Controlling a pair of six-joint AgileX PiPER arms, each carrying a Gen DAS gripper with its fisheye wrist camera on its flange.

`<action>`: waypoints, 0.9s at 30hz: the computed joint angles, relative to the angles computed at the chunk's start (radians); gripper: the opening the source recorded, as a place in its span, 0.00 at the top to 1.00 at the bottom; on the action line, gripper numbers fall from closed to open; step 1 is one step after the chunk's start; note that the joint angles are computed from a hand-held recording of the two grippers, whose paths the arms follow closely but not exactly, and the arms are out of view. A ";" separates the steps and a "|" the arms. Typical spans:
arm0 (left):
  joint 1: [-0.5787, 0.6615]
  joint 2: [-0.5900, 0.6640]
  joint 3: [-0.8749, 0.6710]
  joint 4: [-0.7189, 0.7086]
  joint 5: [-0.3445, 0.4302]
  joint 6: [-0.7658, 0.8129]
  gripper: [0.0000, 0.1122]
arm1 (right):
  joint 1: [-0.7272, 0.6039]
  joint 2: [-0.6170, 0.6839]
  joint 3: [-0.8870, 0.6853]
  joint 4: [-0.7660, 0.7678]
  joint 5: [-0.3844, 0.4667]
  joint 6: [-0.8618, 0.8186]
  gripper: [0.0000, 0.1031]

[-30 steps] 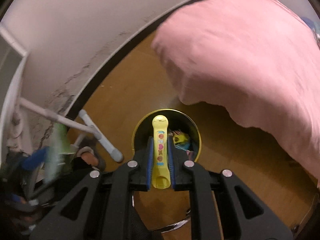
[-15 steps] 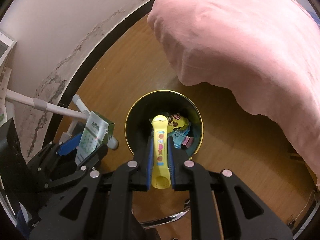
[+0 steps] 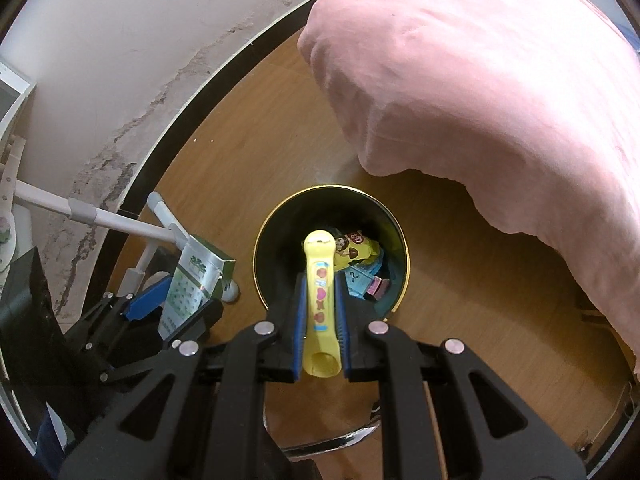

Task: Collect trash
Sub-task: 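Carry the cigarette pack and yellow tube over the black bin, then open both grippers over the bin to drop pack and tube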

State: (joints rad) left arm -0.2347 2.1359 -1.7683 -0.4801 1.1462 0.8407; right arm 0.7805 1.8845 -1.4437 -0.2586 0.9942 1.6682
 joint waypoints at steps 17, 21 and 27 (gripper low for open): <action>0.006 0.012 -0.019 -0.005 0.036 -0.005 0.48 | 0.011 0.017 -0.059 -0.045 0.054 0.016 0.43; 0.000 0.027 -0.038 0.004 0.057 -0.018 0.47 | 0.011 0.021 -0.072 -0.052 0.070 0.016 0.38; 0.000 0.021 -0.029 -0.005 0.055 -0.007 0.37 | 0.009 0.021 -0.071 -0.052 0.071 0.009 0.37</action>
State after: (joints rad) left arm -0.2351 2.1571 -1.7969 -0.4851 1.2009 0.8337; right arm 0.7891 1.9053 -1.5150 -0.3103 1.0651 1.6776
